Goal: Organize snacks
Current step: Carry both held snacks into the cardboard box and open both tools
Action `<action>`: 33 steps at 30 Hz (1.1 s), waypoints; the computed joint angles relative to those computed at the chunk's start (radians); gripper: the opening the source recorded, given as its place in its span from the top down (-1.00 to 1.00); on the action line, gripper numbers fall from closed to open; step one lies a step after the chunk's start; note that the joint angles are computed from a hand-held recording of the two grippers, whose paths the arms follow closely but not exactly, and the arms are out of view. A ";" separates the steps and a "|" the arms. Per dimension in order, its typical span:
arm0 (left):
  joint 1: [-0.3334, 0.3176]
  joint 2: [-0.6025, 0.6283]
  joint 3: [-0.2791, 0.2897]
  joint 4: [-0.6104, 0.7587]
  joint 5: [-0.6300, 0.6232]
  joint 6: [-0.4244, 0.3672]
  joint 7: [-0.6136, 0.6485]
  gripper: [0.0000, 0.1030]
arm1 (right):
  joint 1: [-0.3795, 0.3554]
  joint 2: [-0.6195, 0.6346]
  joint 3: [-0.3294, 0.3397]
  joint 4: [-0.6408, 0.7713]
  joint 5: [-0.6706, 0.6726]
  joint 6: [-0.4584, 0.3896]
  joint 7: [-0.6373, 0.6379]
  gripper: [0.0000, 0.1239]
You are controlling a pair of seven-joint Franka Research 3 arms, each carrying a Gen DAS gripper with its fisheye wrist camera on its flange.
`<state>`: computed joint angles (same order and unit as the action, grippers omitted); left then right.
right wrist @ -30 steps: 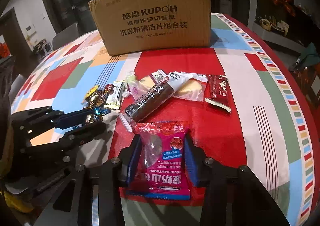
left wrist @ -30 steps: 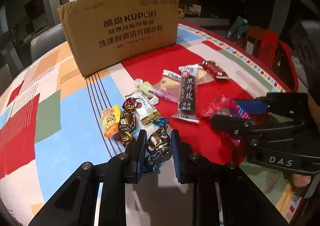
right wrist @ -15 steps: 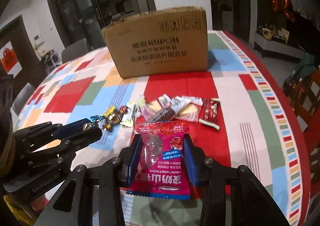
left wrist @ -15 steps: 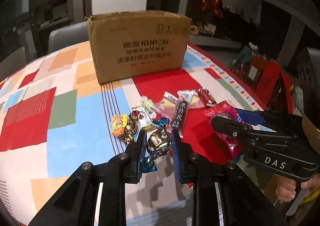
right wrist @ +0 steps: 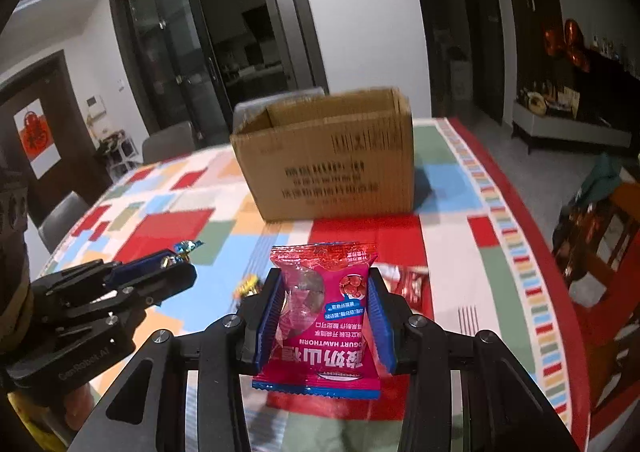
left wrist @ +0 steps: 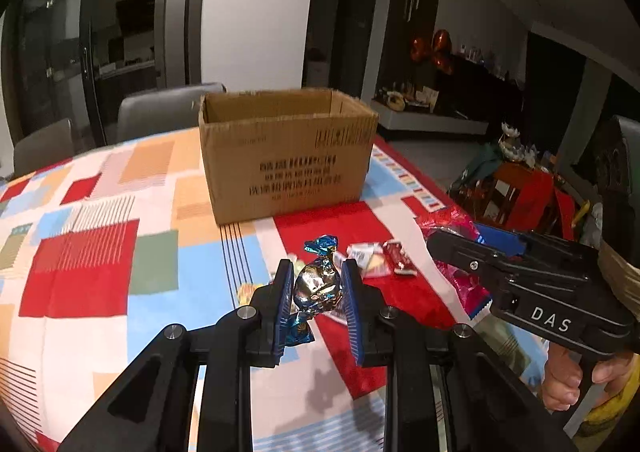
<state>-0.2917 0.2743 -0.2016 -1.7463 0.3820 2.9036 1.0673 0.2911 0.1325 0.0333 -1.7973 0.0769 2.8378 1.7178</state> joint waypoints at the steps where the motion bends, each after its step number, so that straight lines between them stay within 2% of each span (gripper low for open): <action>1: -0.007 0.001 0.008 0.008 0.012 -0.001 -0.011 0.52 | 0.001 0.000 -0.001 0.005 -0.004 0.005 -0.001 0.33; 9: -0.028 0.030 0.041 0.110 0.075 -0.003 -0.059 0.52 | -0.007 0.035 0.000 0.096 0.028 0.022 -0.040 0.33; 18: -0.036 0.105 0.057 0.276 0.108 -0.042 -0.047 0.52 | -0.008 0.126 -0.014 0.266 0.041 0.003 -0.065 0.33; 26: -0.027 0.194 0.050 0.430 0.052 -0.104 0.022 0.52 | -0.016 0.255 -0.015 0.480 0.068 -0.071 -0.112 0.33; 30: -0.025 0.267 0.041 0.554 0.016 -0.160 0.081 0.52 | -0.015 0.336 -0.023 0.616 0.063 -0.126 -0.122 0.33; 33: -0.024 0.342 0.028 0.685 -0.030 -0.233 0.140 0.52 | -0.018 0.409 -0.027 0.742 0.057 -0.178 -0.133 0.33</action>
